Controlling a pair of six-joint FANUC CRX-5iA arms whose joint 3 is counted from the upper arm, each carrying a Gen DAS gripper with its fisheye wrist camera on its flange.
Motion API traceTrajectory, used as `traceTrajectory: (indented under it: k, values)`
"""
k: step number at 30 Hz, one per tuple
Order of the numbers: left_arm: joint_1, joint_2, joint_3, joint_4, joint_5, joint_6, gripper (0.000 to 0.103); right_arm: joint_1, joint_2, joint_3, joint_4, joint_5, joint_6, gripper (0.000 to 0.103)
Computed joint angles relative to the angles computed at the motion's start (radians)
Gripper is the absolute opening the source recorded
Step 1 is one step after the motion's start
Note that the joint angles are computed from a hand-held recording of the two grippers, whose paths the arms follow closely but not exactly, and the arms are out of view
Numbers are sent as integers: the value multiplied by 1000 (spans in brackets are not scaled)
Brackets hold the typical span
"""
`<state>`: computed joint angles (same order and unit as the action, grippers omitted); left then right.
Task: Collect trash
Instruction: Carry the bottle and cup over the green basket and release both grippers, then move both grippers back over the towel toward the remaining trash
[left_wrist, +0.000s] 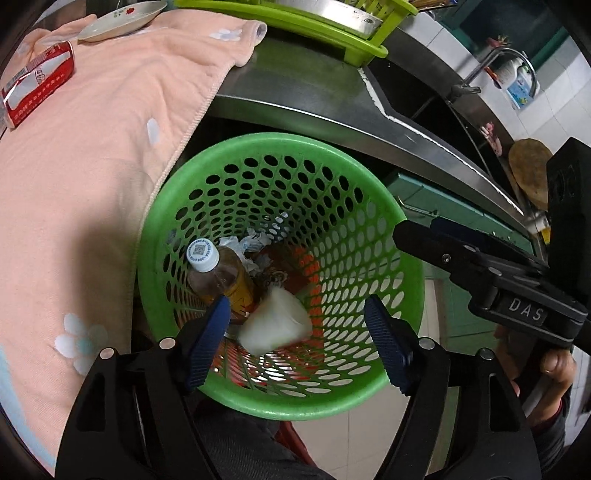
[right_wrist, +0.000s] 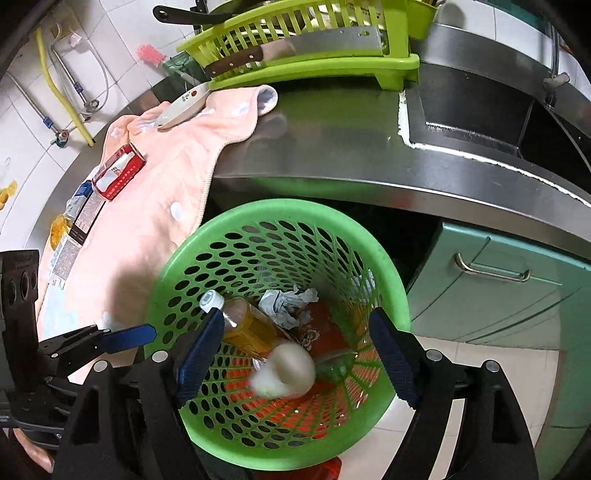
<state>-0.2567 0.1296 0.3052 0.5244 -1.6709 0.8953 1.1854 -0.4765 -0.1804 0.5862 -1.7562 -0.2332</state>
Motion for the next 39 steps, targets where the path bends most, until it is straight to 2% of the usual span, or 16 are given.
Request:
traceTrajectory:
  k: [9, 15, 22, 26, 33, 39]
  values:
    - [78, -12, 16, 24, -9, -42, 74, -32, 61, 67, 3, 32, 72, 78]
    - [152, 3, 61, 36, -11, -57, 74, -115, 128, 138, -21, 121, 163, 78]
    - [243, 42, 133, 49, 7, -66, 74, -248, 281, 302, -93, 218, 336, 79]
    - [300, 76, 187, 52, 25, -67, 74, -306, 383, 422, -130, 238, 429, 79]
    - [383, 193, 364, 42, 52, -22, 74, -393, 556, 648, -210, 243, 546, 79]
    - [412, 358, 609, -1, 27, 50, 75, -462, 696, 846, -282, 218, 600, 79]
